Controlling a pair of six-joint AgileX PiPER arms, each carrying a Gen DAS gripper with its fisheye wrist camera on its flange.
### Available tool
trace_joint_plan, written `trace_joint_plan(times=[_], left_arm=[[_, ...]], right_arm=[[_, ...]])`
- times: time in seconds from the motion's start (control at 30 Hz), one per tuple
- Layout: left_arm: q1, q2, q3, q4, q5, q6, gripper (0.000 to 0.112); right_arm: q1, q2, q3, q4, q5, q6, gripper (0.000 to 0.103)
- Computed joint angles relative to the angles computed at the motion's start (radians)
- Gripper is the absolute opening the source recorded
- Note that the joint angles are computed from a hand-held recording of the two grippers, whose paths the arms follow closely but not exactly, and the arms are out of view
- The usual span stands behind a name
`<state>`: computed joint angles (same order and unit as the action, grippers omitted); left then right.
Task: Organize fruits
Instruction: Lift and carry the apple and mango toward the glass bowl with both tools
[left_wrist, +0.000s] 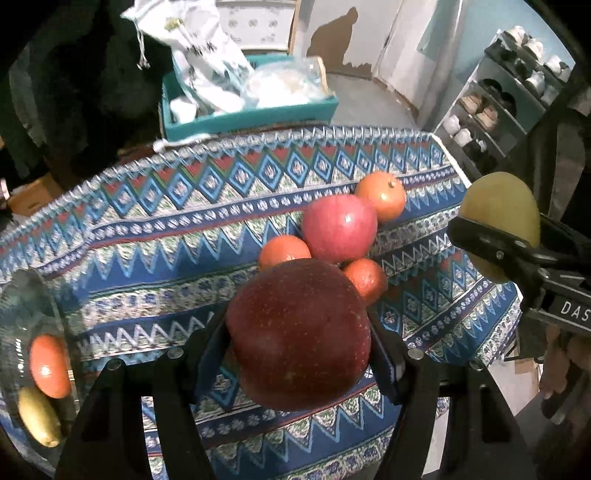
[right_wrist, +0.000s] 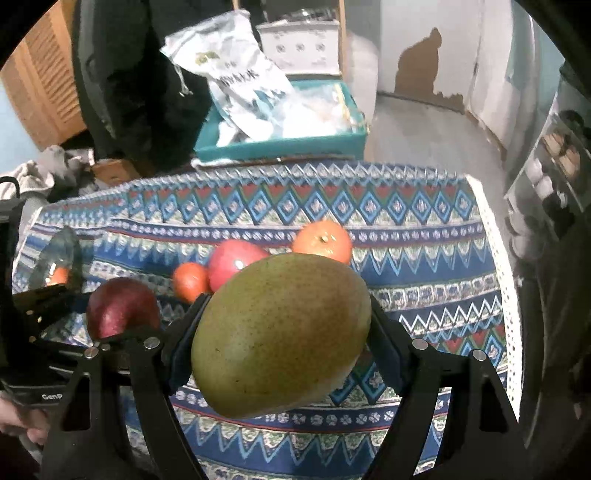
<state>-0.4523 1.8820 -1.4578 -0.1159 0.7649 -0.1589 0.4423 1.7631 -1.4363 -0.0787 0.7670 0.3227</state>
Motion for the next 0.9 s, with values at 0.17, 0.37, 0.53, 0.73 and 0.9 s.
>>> trace_joint_plan(times=[0.17, 0.37, 0.53, 0.73, 0.9], left_arm=[[0.011, -0.061, 0.010, 0.004, 0.013, -0.002, 0.070], [0.011, -0.130, 0.026, 0.020, 0.026, -0.002, 0.070], [0.018, -0.195, 0.046, 0.015, 0.033, 0.006, 0.070], [0.025, -0.256, 0.066, 0.037, 0.035, 0.000, 0.070], [0.051, -0.299, 0.089, 0.039, 0.034, 0.007, 0.070]], right_arm=[[0.024, -0.024, -0.031, -0.002, 0.011, -0.003, 0.079], [0.059, -0.047, -0.070, -0.010, 0.033, -0.001, 0.079], [0.086, -0.053, -0.110, -0.010, 0.049, -0.005, 0.079], [0.117, -0.049, -0.170, -0.013, 0.074, -0.002, 0.079], [0.142, -0.035, -0.223, -0.008, 0.092, -0.003, 0.079]])
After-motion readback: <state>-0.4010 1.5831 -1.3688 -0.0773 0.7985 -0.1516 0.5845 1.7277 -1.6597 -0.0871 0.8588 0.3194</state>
